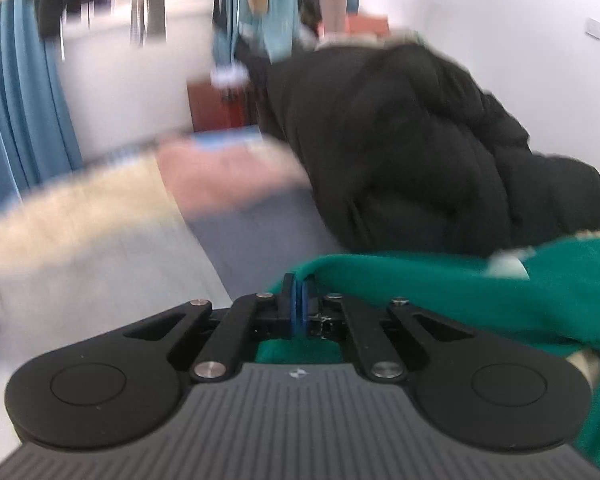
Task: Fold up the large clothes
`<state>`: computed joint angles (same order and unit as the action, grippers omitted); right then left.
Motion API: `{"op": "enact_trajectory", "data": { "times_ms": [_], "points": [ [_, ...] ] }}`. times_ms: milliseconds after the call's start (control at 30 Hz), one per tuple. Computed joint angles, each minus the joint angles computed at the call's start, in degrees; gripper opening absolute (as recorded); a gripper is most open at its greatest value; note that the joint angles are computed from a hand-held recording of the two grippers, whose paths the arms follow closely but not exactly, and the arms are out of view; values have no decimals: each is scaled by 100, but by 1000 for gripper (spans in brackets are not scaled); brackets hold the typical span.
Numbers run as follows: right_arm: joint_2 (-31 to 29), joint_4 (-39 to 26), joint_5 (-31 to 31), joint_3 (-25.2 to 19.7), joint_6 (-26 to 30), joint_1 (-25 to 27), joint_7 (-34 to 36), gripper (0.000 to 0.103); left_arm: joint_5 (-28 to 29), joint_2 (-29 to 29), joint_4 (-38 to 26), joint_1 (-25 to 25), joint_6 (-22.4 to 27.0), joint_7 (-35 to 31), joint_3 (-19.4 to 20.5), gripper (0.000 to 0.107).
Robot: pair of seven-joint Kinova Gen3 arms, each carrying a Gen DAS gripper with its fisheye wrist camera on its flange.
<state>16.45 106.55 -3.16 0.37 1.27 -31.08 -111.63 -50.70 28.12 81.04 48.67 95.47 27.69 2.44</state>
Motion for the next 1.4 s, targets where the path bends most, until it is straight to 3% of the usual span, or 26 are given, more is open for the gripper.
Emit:
{"op": "enact_trajectory", "data": {
  "times_ms": [100, 167, 367, 533, 600, 633, 700, 800, 933, 1067, 1200, 1400],
  "points": [
    [41, -40, -25, -523, 27, 496, 45, 83, -183, -149, 163, 11, 319, -234, -50, 3],
    [68, -77, -22, -637, 51, 588, 76, 83, 30, -135, 242, -225, 281, -526, 121, 3],
    [98, -126, 145, 55, 154, -139, 90, 83, 951, -119, 969, -540, -873, -138, 202, 4],
    [140, -196, 221, -63, 286, -82, 100, 83, 861, -207, 1132, -347, -986, 162, 117, 6],
    [122, -194, 254, -123, 283, -52, 109, 83, 812, -335, 1163, -291, -1019, 473, 117, 22],
    [102, -174, 271, -119, 265, -61, 109, 83, 768, -356, 1132, -295, -977, 562, 196, 47],
    [54, -117, 285, -112, 227, -81, 100, 83, 657, -206, 750, -86, -615, 564, 204, 65],
    [-34, -7, 305, -199, 164, -19, 155, 83, 269, 17, 171, 303, -21, 509, 185, 70],
    [-170, 161, 367, 194, 58, -405, 162, 83, -340, 164, -314, 743, 74, 602, 136, 71],
    [-255, 281, 409, 901, 7, -1055, 142, 83, -788, 330, -672, 1011, -488, 609, 101, 71],
    [-260, 332, 405, 1460, 9, -1541, 100, 83, -1042, 670, -1129, 1163, -1391, 327, 32, 71],
    [-160, 321, 462, 1826, 39, -1841, 88, 82, -1093, 1177, -1800, 1193, -2577, -590, -63, 71]
  ]
}}
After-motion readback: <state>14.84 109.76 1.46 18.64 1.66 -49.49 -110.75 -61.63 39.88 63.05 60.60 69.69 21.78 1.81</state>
